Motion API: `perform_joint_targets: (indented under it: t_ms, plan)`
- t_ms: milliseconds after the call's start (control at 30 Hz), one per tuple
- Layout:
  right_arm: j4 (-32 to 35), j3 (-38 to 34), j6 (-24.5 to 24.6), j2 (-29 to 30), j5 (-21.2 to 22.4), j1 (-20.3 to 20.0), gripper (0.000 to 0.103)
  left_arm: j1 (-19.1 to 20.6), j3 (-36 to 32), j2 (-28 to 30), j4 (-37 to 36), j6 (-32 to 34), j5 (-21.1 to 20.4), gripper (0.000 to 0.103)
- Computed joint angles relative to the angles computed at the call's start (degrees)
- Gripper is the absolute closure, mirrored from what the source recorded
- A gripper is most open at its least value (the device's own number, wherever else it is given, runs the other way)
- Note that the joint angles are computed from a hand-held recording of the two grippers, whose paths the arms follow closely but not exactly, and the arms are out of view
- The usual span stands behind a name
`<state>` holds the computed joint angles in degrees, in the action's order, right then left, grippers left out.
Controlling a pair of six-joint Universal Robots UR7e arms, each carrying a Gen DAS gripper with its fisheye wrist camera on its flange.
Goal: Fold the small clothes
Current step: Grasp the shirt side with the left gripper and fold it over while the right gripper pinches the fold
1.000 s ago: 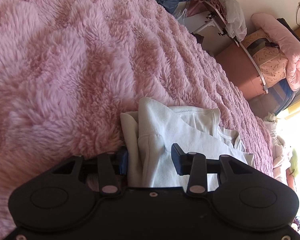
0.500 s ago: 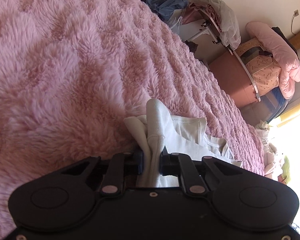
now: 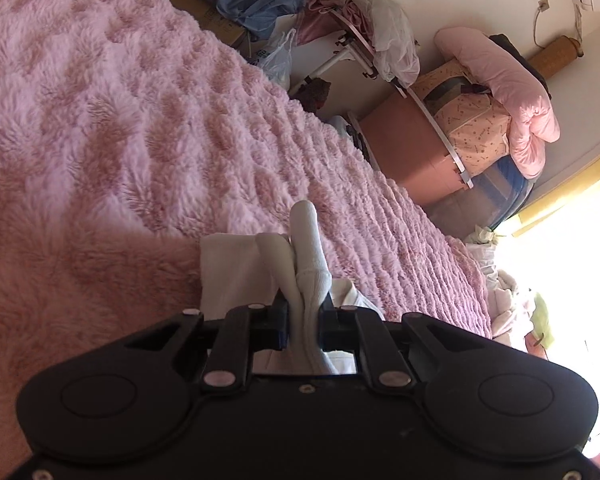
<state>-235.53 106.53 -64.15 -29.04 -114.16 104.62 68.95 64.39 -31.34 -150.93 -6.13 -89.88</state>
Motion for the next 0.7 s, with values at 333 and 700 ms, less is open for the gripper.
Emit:
perform_joint_targets:
  t_ms: [333, 700]
  plan:
    - [-9.65, 8.23, 1.56, -7.55, 1.10, -4.42, 0.096, -7.09, -5.94, 7.86, 1.66, 0.30, 1.18, 0.093]
    - [-11.79, 16.38, 11.03, -17.00, 1.30, -12.78, 0.096, -12.37, -18.72, 20.98, 7.90, -0.06, 3.16, 0.093]
